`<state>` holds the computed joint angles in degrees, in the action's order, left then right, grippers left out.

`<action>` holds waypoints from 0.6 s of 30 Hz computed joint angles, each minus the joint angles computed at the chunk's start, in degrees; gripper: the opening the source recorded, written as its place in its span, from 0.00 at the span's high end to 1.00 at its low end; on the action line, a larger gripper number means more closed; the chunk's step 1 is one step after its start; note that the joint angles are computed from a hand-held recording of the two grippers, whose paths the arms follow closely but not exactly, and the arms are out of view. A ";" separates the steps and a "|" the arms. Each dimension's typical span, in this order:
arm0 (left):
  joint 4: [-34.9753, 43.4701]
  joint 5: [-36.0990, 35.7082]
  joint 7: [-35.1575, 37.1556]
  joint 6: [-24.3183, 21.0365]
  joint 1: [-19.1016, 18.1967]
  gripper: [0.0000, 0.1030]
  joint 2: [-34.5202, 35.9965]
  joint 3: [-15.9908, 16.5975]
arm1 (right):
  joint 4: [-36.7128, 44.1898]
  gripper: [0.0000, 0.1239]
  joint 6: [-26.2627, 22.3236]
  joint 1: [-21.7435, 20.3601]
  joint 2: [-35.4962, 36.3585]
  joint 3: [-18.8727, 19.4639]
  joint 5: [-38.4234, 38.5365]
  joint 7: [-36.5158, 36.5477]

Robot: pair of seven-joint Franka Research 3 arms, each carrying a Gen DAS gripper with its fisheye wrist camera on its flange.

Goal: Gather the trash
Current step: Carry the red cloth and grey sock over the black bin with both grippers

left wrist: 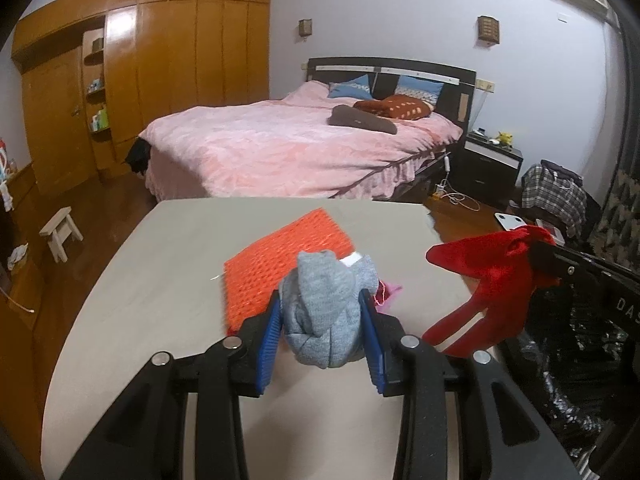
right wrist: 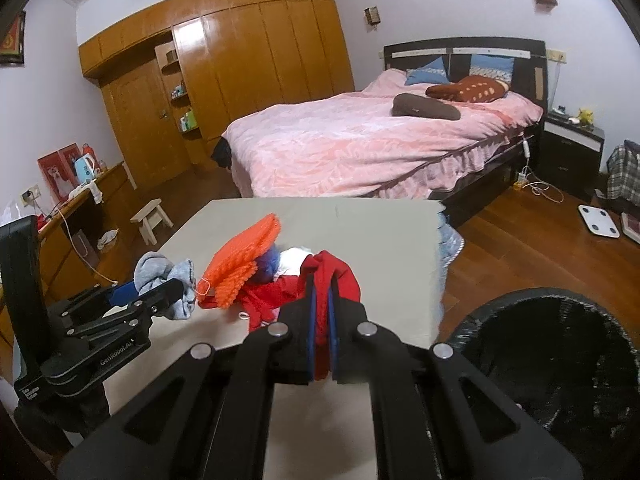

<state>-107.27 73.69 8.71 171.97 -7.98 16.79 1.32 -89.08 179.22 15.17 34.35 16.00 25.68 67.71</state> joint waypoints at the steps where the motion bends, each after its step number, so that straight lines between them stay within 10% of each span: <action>1: 0.32 -0.36 0.50 -0.04 -0.08 0.64 0.14 -0.25 | -0.86 0.96 0.49 -0.22 -0.68 -0.14 0.14 0.04; 18: 9.42 -10.07 11.65 3.13 -5.49 0.64 6.20 -0.86 | -14.08 0.96 7.02 -2.66 -10.90 -5.41 -0.88 4.78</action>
